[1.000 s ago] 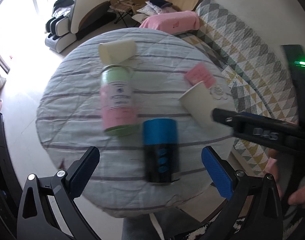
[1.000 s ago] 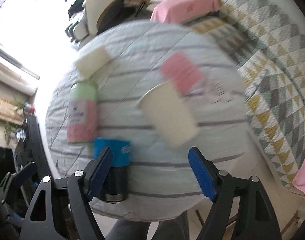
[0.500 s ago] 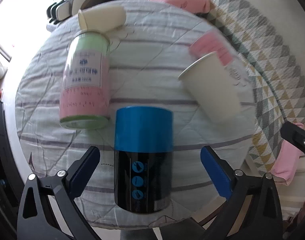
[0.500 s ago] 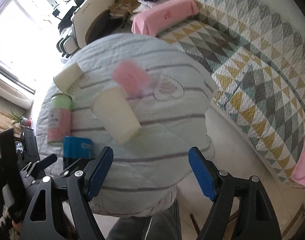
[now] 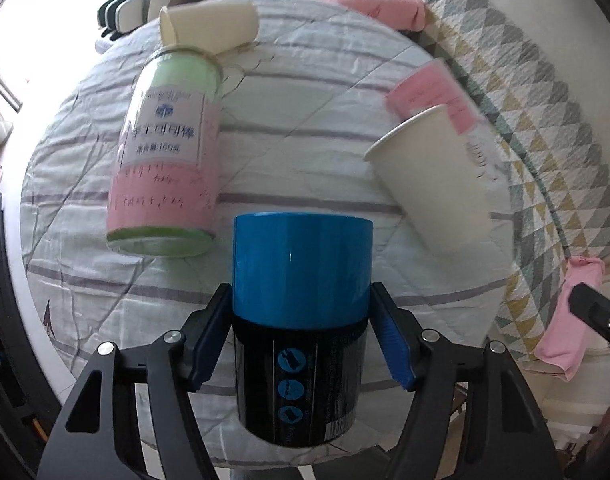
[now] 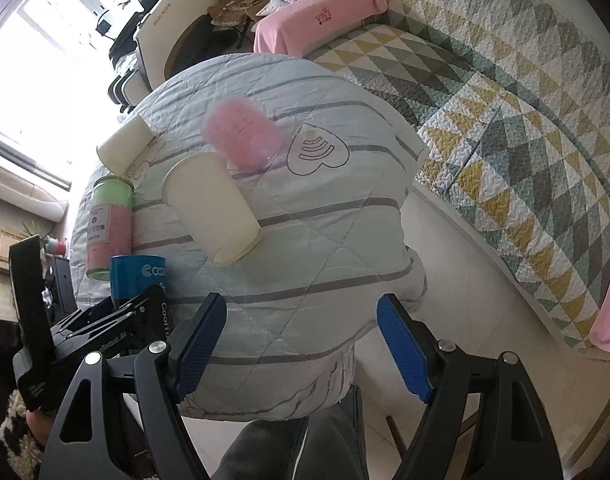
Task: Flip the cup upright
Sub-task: 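Carry the can toward the left gripper while the left gripper closes around it, then rotate the can in the left gripper so its open end faces up, then lower the can onto the table with the left gripper and open it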
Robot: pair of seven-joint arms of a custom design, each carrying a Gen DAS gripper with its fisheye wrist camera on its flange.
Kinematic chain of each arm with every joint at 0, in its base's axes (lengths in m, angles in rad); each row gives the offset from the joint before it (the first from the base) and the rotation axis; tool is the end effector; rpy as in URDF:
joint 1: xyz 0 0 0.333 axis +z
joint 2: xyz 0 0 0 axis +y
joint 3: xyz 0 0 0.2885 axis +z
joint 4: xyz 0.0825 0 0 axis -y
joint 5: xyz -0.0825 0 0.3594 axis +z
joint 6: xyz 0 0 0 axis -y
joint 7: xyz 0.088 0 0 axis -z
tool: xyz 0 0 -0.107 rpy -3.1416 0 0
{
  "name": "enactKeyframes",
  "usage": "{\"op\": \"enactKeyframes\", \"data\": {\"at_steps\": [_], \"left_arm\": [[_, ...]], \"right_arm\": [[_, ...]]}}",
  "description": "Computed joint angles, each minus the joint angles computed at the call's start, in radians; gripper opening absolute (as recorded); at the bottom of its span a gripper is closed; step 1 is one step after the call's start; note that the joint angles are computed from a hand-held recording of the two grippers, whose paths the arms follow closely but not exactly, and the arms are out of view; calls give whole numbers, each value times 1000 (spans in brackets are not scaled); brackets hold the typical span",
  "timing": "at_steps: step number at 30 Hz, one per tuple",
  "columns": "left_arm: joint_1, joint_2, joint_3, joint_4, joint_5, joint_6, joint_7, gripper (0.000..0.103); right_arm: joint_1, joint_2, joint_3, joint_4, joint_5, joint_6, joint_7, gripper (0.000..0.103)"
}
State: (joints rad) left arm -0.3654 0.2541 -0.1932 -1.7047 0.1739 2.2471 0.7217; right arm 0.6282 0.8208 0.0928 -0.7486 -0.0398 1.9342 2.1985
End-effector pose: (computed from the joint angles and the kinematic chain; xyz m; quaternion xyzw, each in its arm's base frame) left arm 0.5425 -0.3217 0.4572 -0.7694 0.6197 -0.1415 0.0633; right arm 0.5835 0.4661 0.4849 -0.7152 0.6745 -0.0092 0.1827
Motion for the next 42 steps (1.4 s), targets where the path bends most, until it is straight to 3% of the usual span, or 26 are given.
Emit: {"op": "enactKeyframes", "data": {"at_steps": [11,14,19,21,26,33,35,37,42], "left_arm": [[-44,56,56,68,221,175,-102,68],[-53,35,63,9,251,219,-141,68],[-34,-3,35,-28,198,225,-126,68],[-35,-5,29,-2,192,165,-104,68],[-23,8,22,32,173,113,-69,68],[-29,-3,24,-3,184,128,-72,69],[-35,9,24,18,195,103,-77,76],[-46,18,27,32,219,84,-83,93],[-54,35,28,66,238,53,-85,97]], "right_arm": [[-14,-159,8,-268,-40,131,29,79],[-21,-186,17,-334,-48,144,39,79],[-39,-186,39,-361,-21,138,47,79],[-35,-181,40,-350,-25,136,41,79],[-23,-169,38,-312,-38,140,22,79],[-22,-156,32,-287,-32,122,30,79],[-25,-156,31,-289,-30,127,34,79],[-25,-156,31,-289,-31,131,35,79],[-19,-149,30,-275,-39,137,27,79]]}}
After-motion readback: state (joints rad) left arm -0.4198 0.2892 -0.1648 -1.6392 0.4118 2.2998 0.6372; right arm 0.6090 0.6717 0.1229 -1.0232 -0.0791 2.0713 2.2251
